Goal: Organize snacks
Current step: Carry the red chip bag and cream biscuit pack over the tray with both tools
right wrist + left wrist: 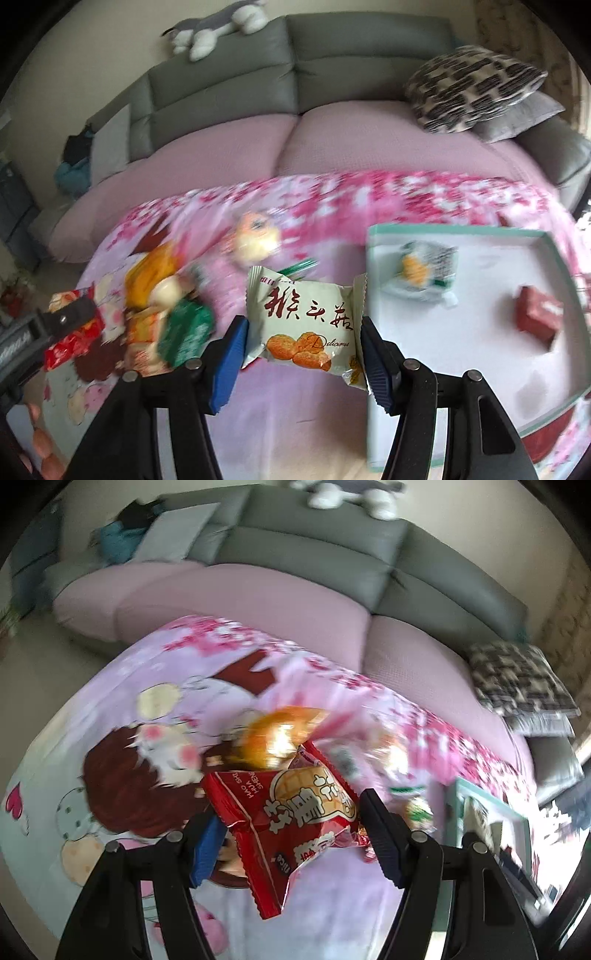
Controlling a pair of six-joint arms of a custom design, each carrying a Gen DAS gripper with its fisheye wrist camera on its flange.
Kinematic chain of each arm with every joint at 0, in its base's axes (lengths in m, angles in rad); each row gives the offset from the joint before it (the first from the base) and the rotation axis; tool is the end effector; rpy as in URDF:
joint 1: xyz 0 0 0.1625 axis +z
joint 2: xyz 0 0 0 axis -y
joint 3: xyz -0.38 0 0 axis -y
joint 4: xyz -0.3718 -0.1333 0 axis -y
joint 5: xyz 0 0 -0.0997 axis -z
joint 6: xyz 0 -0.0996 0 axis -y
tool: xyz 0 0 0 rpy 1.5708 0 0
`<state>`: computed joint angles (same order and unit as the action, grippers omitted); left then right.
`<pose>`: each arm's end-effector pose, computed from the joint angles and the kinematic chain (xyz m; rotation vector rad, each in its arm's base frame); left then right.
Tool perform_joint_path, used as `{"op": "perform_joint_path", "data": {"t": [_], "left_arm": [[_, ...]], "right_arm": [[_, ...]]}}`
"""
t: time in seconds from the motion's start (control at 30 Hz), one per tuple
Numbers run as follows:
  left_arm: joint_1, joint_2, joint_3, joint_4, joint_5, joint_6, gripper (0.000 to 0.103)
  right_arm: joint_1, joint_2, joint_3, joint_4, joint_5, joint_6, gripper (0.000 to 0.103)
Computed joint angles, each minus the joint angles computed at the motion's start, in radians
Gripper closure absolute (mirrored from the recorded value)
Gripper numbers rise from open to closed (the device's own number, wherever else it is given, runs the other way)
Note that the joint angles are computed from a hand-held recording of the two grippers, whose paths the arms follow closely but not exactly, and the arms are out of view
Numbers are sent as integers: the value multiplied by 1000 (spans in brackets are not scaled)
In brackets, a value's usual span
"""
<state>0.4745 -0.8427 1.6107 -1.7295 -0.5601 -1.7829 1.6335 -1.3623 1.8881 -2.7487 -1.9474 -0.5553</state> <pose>-0.4092 -0.4549 0.0874 -0.3790 2.1937 -1.1128 0.1300 -0.5286 0.3346 0.6154 -2.4650 0.7136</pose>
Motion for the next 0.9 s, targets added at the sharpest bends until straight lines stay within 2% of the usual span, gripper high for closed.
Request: {"op": "perform_joint_path", "data": {"t": [0.23,0.5,0.7,0.9], "left_arm": [[0,162,-157,-144,-2,295,31],[8,335,-316,-323,-53,598,31],[22,434,-425,-380,-89,740,31],[39,546,-558,-389,-125,862,31]], "right_arm": [[-42,-9,-67,-51,-67,45,41],[-108,-47,-131,-66,-118,96,41],[-157,-57,-172,-70,-173,128,41],[-203,-49,-193,-12,-215,175,40]]}}
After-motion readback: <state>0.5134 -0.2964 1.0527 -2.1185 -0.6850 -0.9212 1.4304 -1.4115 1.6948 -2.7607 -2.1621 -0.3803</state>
